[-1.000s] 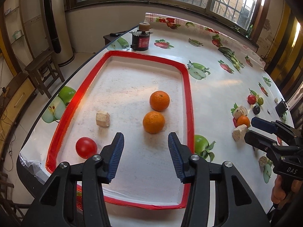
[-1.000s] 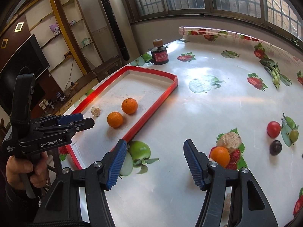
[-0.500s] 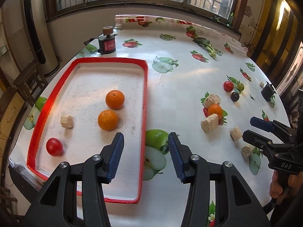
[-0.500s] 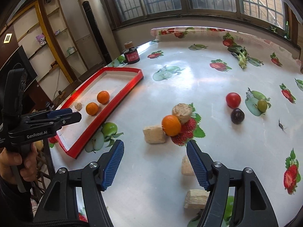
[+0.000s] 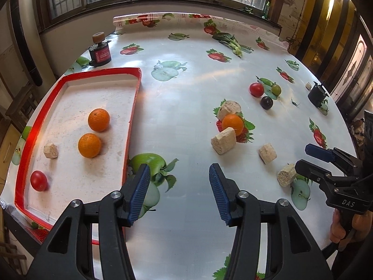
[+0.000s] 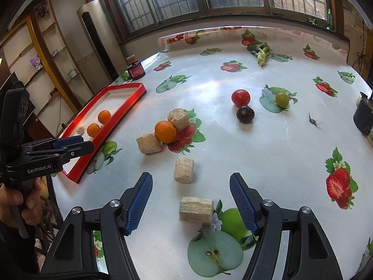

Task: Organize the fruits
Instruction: 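Move both tools back toward the remaining beige cubes on the table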

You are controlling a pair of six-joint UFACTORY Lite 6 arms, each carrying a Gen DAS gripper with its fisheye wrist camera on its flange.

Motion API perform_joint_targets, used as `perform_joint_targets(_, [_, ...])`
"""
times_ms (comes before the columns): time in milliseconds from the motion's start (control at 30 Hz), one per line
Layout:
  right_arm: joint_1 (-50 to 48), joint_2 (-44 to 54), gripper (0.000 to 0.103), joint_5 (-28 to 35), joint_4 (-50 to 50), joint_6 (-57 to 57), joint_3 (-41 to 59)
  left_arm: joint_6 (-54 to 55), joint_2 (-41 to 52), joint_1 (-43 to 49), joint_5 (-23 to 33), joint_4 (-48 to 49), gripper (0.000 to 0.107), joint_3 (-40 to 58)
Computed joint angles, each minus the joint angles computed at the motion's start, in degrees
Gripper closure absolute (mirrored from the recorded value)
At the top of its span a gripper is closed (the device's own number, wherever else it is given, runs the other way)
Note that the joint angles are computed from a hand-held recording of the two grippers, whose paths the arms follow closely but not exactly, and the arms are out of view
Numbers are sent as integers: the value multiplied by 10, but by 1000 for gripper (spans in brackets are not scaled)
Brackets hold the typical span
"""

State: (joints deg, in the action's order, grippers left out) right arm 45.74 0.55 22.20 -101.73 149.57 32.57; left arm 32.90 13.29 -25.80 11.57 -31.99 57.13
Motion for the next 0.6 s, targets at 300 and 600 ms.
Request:
perform_joint_targets(300, [17,3,32,-2,-49,76,-31,19,44,-35,6,-39,56,34])
perform_joint_targets(600, [20,58,32,-15,-43,56,7,47,130,-61,28,-81,56,120])
